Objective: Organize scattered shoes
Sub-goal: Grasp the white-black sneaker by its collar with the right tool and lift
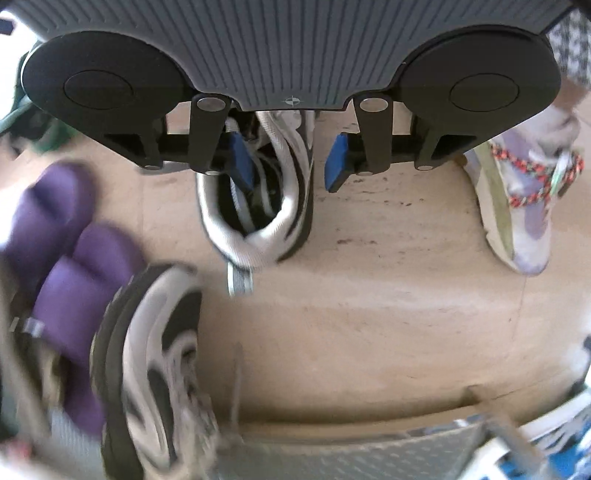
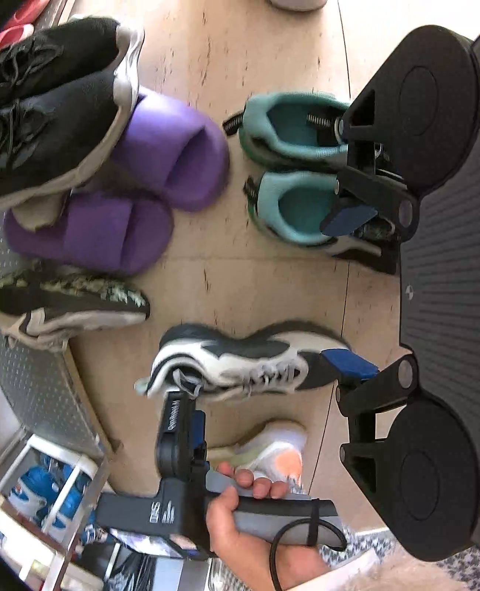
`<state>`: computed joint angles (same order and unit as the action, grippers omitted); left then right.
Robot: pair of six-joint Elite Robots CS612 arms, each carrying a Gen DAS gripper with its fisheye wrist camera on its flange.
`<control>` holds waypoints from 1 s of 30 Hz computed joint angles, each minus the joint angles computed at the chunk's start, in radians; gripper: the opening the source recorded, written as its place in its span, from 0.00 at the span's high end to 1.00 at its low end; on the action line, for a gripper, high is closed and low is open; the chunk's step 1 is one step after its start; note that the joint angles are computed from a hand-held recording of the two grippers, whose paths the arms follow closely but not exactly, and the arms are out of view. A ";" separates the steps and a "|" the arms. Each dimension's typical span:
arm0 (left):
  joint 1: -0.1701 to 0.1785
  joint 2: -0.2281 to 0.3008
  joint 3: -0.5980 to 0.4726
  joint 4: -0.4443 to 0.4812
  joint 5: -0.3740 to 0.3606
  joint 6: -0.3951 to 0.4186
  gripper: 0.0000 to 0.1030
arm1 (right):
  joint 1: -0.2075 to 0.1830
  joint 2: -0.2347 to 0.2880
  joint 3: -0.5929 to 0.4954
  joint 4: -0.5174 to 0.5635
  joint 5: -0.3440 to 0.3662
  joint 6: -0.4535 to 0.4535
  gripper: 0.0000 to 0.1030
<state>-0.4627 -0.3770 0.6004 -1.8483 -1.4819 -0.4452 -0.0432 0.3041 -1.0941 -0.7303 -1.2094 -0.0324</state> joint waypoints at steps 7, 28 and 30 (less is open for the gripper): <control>-0.004 -0.035 0.059 0.068 -0.003 0.097 0.81 | -0.003 0.002 -0.004 -0.019 -0.007 0.030 0.28; -0.043 -0.237 0.187 0.072 0.207 0.286 0.12 | 0.032 -0.009 0.002 -0.073 0.048 -0.128 0.46; -0.035 -0.235 0.189 0.044 0.205 0.267 0.12 | 0.047 -0.020 0.049 -0.097 0.075 -0.143 0.46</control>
<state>-0.4978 -0.6120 0.7894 -1.8045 -1.2772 -0.1786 0.0038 0.2840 -1.0455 -0.8277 -1.1342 -0.1755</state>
